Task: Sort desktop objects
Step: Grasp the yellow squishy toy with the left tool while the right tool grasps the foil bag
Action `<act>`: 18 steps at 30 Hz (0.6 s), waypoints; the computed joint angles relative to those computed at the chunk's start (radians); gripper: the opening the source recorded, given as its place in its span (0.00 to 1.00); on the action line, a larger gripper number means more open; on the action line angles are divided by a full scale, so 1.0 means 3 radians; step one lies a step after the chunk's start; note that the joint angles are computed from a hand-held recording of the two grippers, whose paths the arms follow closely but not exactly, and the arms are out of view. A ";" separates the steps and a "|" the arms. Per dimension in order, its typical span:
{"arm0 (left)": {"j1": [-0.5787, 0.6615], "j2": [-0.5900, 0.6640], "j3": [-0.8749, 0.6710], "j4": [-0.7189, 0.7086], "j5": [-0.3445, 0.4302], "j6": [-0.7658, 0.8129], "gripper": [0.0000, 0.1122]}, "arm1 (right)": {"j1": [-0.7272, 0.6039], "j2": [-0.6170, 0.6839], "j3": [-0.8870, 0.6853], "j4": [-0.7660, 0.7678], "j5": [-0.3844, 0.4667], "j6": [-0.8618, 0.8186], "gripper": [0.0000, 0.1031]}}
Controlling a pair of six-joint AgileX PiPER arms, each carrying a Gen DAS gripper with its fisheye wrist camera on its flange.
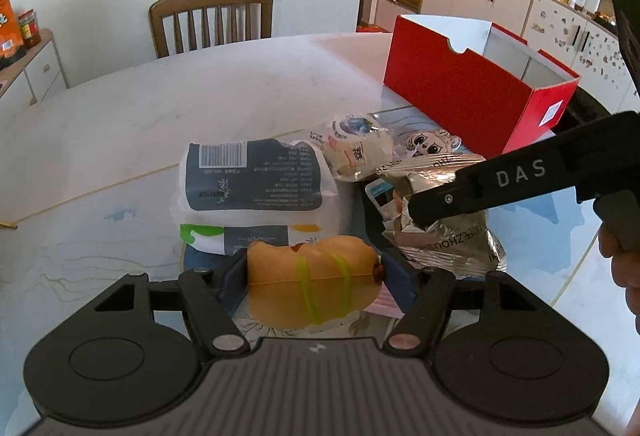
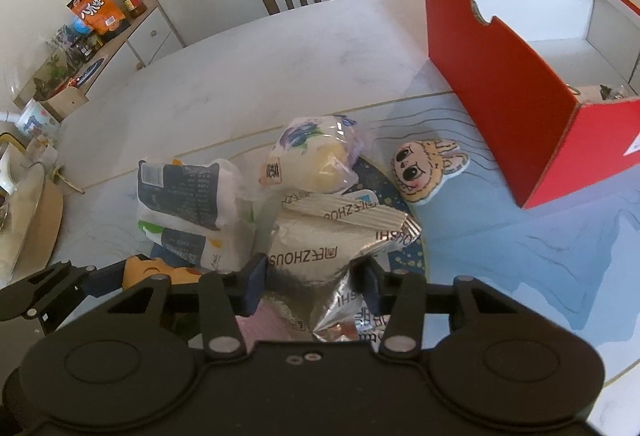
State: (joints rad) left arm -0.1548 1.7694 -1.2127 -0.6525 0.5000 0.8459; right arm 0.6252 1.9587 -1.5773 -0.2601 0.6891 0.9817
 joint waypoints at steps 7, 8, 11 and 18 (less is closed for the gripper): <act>0.0014 -0.0091 -0.0006 0.0060 0.0091 -0.0210 0.62 | -0.0010 -0.0168 0.0168 0.0046 -0.0072 -0.0023 0.45; 0.0010 -0.0099 -0.0016 0.0087 0.0104 -0.0255 0.62 | -0.0005 -0.0192 0.0187 0.0047 -0.0066 -0.0026 0.45; 0.0008 -0.0136 -0.0034 0.0135 0.0161 -0.0343 0.62 | -0.0015 -0.0284 0.0270 0.0099 -0.0066 -0.0078 0.45; -0.0034 -0.0262 -0.0050 0.0174 0.0292 -0.0459 0.62 | -0.0072 -0.0582 0.0530 0.0220 -0.0112 -0.0199 0.45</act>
